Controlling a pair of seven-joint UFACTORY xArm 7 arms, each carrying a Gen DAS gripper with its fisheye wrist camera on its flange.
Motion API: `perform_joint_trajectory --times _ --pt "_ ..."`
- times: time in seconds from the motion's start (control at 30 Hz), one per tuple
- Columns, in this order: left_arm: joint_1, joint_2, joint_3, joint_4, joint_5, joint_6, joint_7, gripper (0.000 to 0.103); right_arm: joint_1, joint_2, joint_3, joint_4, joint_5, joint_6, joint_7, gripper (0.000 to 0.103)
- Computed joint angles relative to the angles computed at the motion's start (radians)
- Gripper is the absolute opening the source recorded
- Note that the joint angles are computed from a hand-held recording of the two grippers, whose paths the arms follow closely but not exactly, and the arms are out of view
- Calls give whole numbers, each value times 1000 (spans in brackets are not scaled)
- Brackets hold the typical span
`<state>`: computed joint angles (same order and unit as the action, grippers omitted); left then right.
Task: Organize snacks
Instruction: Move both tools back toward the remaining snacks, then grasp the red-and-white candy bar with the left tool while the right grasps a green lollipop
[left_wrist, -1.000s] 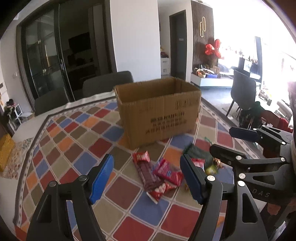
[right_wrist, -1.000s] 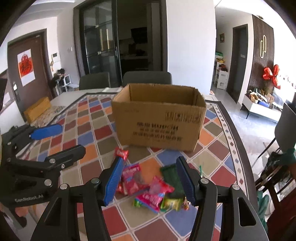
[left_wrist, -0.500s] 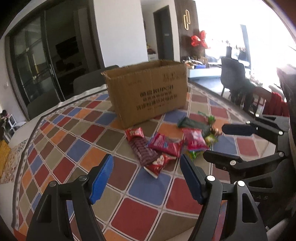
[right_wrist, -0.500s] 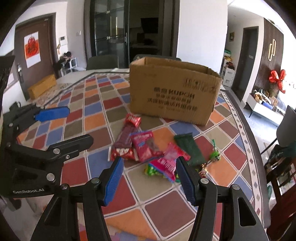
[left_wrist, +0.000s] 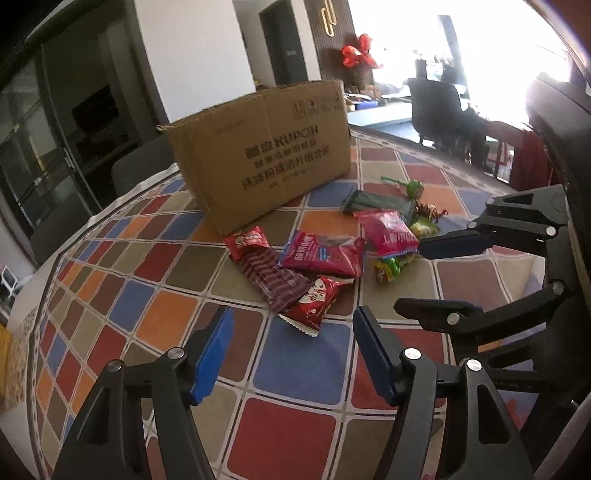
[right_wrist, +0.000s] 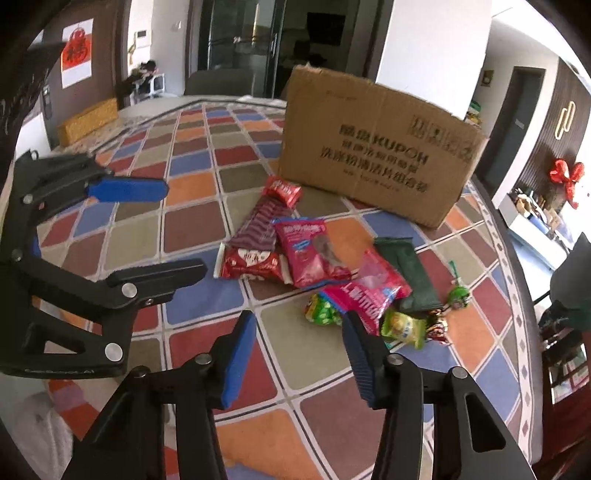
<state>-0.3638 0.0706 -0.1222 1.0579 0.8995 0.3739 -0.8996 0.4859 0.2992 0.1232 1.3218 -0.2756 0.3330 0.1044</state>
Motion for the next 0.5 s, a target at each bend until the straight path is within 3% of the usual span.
perform_joint_trajectory --times 0.5 --pt "-18 110 45 62 -155 -72 207 55 3 82 -12 80 9 34 -30 44"
